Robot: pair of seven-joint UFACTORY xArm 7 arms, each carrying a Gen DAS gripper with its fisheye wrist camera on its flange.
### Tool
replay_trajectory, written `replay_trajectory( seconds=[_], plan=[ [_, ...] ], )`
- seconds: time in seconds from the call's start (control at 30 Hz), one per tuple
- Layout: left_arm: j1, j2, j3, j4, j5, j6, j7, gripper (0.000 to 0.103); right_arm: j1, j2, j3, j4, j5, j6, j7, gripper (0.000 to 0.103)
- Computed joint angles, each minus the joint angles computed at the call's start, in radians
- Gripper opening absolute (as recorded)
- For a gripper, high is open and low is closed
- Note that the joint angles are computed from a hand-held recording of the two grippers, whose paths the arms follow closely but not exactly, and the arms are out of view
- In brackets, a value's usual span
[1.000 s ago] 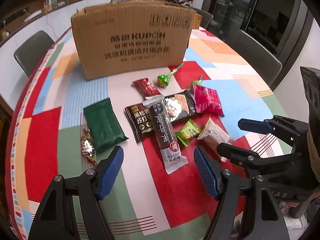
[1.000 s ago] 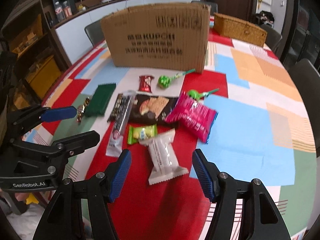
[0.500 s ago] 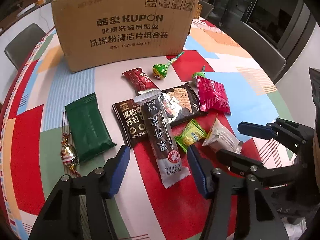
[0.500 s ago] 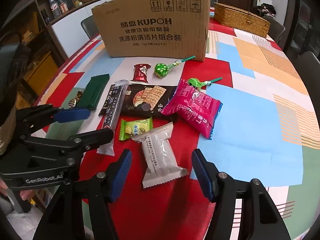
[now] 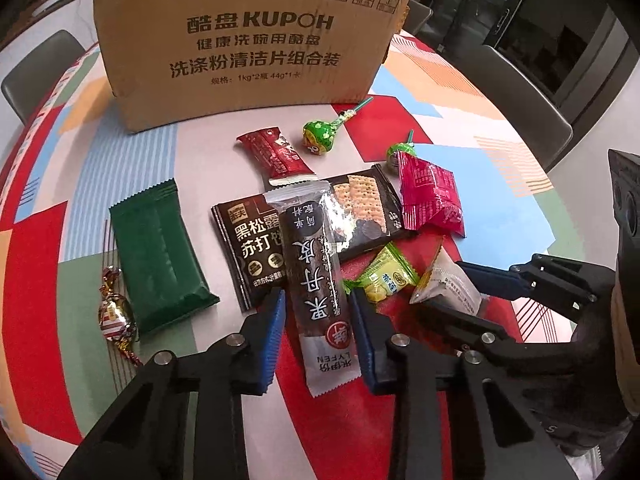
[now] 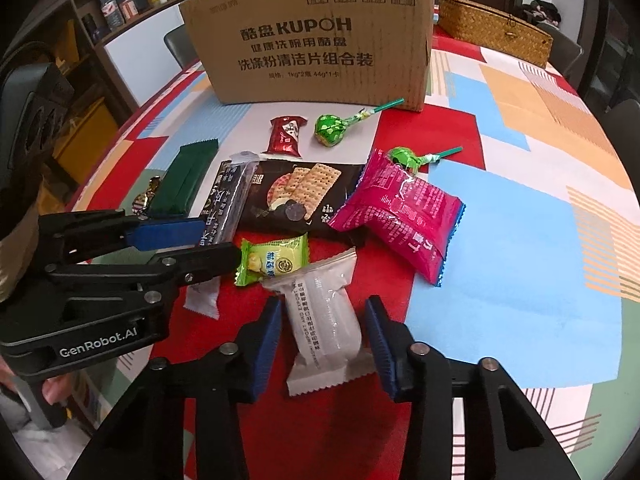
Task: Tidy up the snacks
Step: 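Grasp the dark bar packet with the left tool while the right tool grasps the white packet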
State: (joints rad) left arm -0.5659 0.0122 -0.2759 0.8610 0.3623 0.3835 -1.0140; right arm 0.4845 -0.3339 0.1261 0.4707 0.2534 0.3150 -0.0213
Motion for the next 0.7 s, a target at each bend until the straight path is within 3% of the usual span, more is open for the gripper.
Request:
replay_trajectory(
  seconds=[0.23,0.7],
  plan=[
    [0.003,0.009,0.006,-0.007,-0.034,-0.030,0.009,0.027,0.002,0.027,-0.005,0.013,0.013,-0.011,-0.010,0.036],
    [-0.001,-0.006,0.006,-0.011,0.006,-0.038,-0.038,0.019,-0.017,0.012,0.026,0.005,-0.050,-0.042,0.048,0.033]
  ],
)
